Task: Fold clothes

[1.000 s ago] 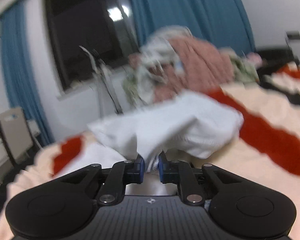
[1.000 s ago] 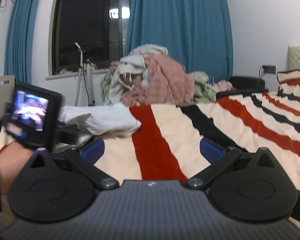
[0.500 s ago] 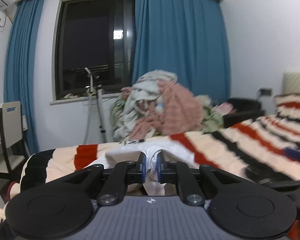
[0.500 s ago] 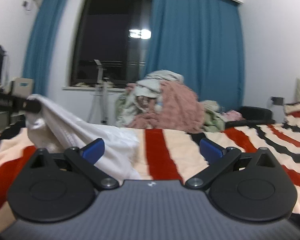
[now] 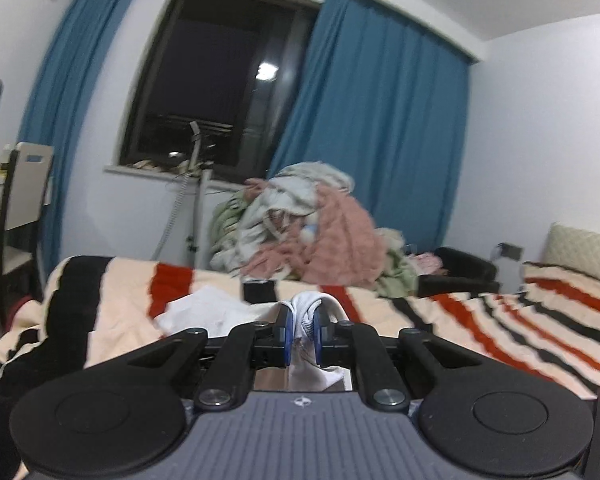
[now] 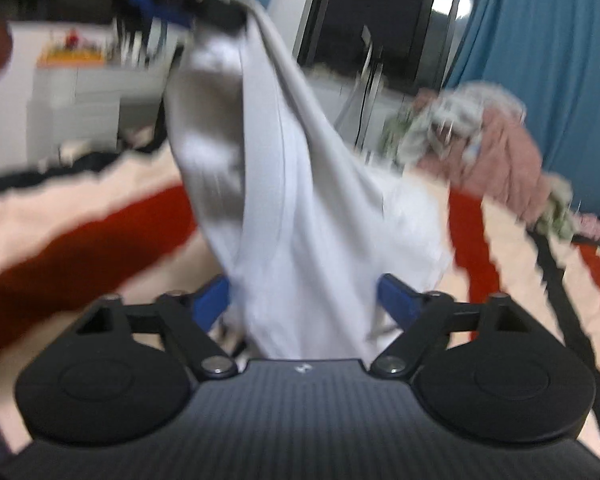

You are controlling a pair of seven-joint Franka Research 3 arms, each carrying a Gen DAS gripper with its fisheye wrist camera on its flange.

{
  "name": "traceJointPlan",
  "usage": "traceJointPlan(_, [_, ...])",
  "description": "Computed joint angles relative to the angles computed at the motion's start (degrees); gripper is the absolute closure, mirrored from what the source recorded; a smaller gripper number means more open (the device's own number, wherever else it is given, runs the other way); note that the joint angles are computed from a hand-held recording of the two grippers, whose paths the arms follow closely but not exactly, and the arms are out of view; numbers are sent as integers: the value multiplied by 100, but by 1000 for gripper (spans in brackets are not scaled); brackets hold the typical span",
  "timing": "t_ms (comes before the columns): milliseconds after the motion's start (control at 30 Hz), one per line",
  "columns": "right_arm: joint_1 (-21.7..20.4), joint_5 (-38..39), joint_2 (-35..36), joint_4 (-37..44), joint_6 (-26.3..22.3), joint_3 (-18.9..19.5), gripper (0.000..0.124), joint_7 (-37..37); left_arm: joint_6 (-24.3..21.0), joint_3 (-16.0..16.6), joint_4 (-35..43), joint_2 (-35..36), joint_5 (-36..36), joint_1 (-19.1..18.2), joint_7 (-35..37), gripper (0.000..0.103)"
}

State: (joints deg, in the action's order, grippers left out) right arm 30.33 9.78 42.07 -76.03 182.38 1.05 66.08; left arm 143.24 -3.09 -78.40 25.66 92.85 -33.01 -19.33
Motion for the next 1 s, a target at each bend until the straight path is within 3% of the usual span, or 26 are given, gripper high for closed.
traceJointPlan(67, [268,4,93,212,-448,-454,53,300,27,-10,60,94,-240,96,28,92])
traceJointPlan(300, [550,328,-166,-139,49,-1226,52,1710,414,26,856,826,-1477,270,996,91])
traceJointPlan(467, [895,688,-150,-252,-37,-2062,52,2730,650,67,1326,1255,-2157,174,1838,91])
traceJointPlan(500, [864,444,-158,-278,-56,-2126,51,3164,674,117,1379,1300,-2203,112,1922,91])
traceJointPlan(567, [534,507,-218,-294,45,-1655,49,3013,802,272,1380,1300,-2220,0,1891,91])
traceJointPlan(667, [-385,440,-250,-198,232,-243,50,2248,1004,547,1233,1184,-2201,-160,1602,91])
traceJointPlan(700, [-563,176,-179,-100,270,46,49,2155,1045,615,1173,1135,-2170,-203,1496,91])
traceJointPlan(767, [-598,101,68,293,221,227,49,1853,1089,703,1074,1047,-2082,-265,1291,91])
traceJointPlan(867, [-298,219,652,1328,-441,-159,49,2038,1117,742,946,925,-1907,-307,1022,91])
traceJointPlan(933, [-52,-121,1076,2040,-1058,-766,49,2921,1145,759,882,860,-1703,-338,875,91])
traceJointPlan(1000, [210,210,1188,2131,-1270,-1414,49,3588,1146,749,851,818,-1503,-359,773,91])
